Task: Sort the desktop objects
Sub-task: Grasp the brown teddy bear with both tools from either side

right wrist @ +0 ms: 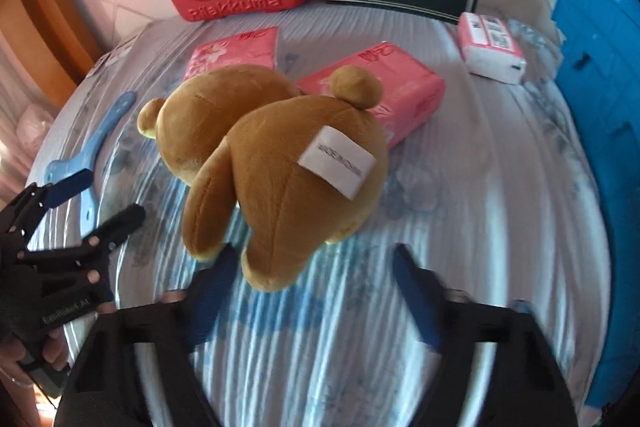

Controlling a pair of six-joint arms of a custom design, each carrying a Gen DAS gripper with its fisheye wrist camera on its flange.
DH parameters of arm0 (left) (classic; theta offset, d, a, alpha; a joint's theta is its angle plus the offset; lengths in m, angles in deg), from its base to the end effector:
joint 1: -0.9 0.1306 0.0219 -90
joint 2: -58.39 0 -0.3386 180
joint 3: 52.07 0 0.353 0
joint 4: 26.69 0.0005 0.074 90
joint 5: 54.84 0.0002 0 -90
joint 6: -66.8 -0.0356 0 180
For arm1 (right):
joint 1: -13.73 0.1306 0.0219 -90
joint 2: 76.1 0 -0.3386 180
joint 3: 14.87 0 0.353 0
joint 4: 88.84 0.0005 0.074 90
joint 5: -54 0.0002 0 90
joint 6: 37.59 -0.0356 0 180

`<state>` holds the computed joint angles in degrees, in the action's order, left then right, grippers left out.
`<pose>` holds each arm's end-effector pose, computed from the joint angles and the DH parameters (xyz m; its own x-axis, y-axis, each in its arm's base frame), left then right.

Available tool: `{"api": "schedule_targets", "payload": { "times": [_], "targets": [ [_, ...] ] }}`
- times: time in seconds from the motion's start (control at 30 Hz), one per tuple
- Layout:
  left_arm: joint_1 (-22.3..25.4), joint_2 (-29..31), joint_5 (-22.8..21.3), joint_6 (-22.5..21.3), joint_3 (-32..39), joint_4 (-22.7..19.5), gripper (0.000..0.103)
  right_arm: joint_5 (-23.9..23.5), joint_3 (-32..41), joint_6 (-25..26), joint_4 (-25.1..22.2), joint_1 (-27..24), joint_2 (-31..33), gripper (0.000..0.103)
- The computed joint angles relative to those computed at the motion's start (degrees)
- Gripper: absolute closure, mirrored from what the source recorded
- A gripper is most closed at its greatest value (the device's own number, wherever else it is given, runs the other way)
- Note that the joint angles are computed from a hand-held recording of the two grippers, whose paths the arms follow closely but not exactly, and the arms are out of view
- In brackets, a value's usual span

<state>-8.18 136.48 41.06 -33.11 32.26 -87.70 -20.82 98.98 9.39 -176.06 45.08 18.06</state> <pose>0.3606 -0.0618 0.4108 -0.7575 0.2944 -0.5827 0.3511 0.9362 0.0166 0.3638 0.2102 0.4870 -0.8612 0.2463 -0.4445 0.2338 0.9687 0.0838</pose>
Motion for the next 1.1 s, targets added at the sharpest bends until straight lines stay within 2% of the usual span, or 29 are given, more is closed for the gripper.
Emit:
{"api": "schedule_targets", "payload": {
  "times": [0.03, 0.1, 0.13, 0.2, 0.4, 0.47, 0.5, 0.53, 0.6, 0.67, 0.7, 0.73, 0.8, 0.93, 1.1],
  "targets": [
    [-0.3, 0.2, 0.3, -0.2, 0.1, 0.1, 0.017, -0.7, 0.3, 0.7, 0.5, -0.7, 0.3, 0.051],
    [-1.3, 1.0, 0.2, -0.2, 0.6, 0.4, 0.017, -0.4, 0.8, 1.0, 1.0, -2.4, 0.1, 0.056],
    [-1.7, 1.4, 0.2, -0.1, 1.1, 0.5, 0.017, 0.0, 1.0, 0.8, 1.1, -3.1, -0.1, 0.064],
    [-2.8, 2.0, 0.6, 0.4, 2.4, 0.8, 0.017, 0.7, 0.8, 0.6, 1.2, -5.4, -1.3, 0.069],
    [-6.5, 5.1, 1.5, 1.4, 7.1, 1.6, 0.017, -4.7, -4.4, 2.3, 3.0, -11.0, -5.7, 0.068],
    [-7.8, 6.4, 1.8, 1.6, 8.6, 0.5, 0.017, -5.1, -5.6, 2.5, 4.1, -10.9, -7.2, 0.056],
    [-8.4, 6.8, 1.7, 2.1, 8.9, 0.1, 0.017, -5.3, -6.0, 2.7, 4.6, -11.0, -7.8, 0.035],
    [-9.0, 7.4, 1.3, 2.6, 9.5, -0.5, 0.017, -5.4, -6.6, 2.9, 5.6, -11.0, -8.7, 0.022],
    [-10.6, 9.1, -0.8, 3.6, 11.0, -1.5, 0.017, -5.3, -6.2, 3.5, 6.1, -11.1, -9.0, 0.021],
    [-11.3, 10.8, -0.9, 4.5, 12.6, -2.7, 0.016, -6.3, -4.9, 4.7, 6.1, -11.7, -8.1, 0.02],
    [-11.6, 11.9, -1.1, 5.0, 13.9, -4.0, 0.012, -7.2, -4.4, 5.1, 5.9, -12.0, -7.5, 0.017],
    [-12.0, 12.7, -1.5, 5.4, 14.7, -4.9, 0.01, -8.4, -4.0, 5.5, 5.6, -12.4, -7.0, 0.008],
    [-12.7, 13.6, -2.7, 5.3, 15.5, -6.2, 0.007, -10.5, -3.7, 6.4, 5.8, -12.9, -6.0, 0.001],
    [-13.7, 14.5, -4.4, 4.4, 15.7, -6.1, 0.004, -10.9, -2.2, 8.9, 4.6, -13.1, -3.4, 0.001],
    [-13.5, 16.5, -3.0, 5.2, 16.8, -6.7, 0.0, -13.4, -2.6, 10.3, 5.2, -14.3, -1.4, 0.001]
  ]
}}
